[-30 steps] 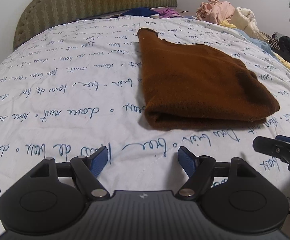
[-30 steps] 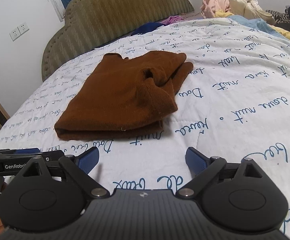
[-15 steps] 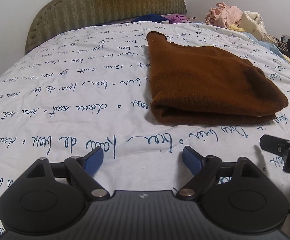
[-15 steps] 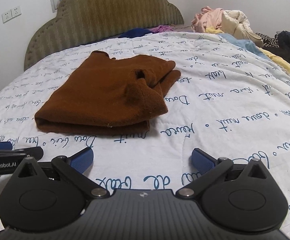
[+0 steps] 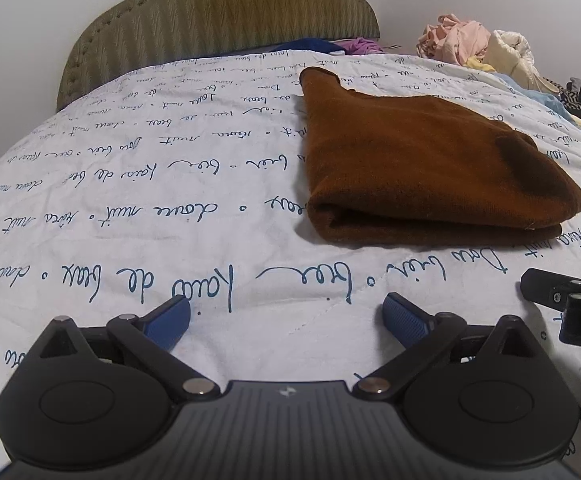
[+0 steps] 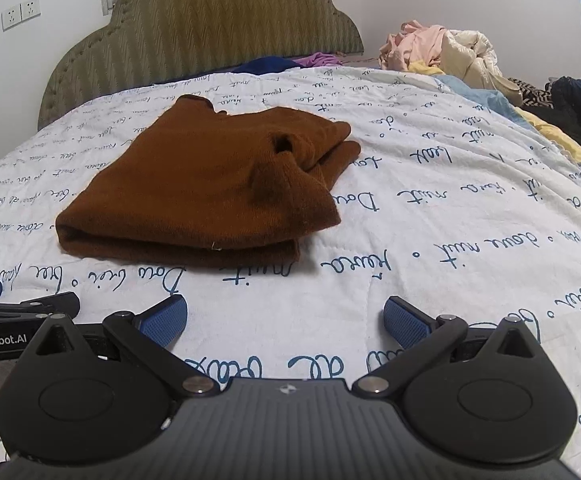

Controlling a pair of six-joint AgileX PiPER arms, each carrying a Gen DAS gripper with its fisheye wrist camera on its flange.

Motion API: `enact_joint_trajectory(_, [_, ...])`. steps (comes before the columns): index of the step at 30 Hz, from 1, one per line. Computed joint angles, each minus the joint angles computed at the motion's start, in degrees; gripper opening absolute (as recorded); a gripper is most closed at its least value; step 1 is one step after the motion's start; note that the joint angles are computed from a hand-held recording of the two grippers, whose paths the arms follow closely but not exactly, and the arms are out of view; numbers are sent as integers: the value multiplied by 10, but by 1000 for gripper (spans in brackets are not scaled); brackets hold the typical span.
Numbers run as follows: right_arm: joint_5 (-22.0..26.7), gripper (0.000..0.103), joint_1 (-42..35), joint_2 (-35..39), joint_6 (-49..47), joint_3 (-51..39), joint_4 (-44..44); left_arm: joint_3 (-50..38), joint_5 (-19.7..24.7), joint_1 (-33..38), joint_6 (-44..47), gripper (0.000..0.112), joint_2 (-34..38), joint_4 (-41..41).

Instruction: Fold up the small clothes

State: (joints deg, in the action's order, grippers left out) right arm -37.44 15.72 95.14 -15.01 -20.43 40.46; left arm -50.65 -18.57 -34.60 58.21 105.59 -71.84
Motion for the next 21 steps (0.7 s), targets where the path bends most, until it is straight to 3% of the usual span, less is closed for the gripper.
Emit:
enact_joint_trajectory(8, [-7,103,-3,1,-7,0,3,6,-1,2,-39,103,0,36])
enact_joint_trajectory(21, [-10,103,-28,15,45,4,-52,4,-6,-1,-34,103,2,30])
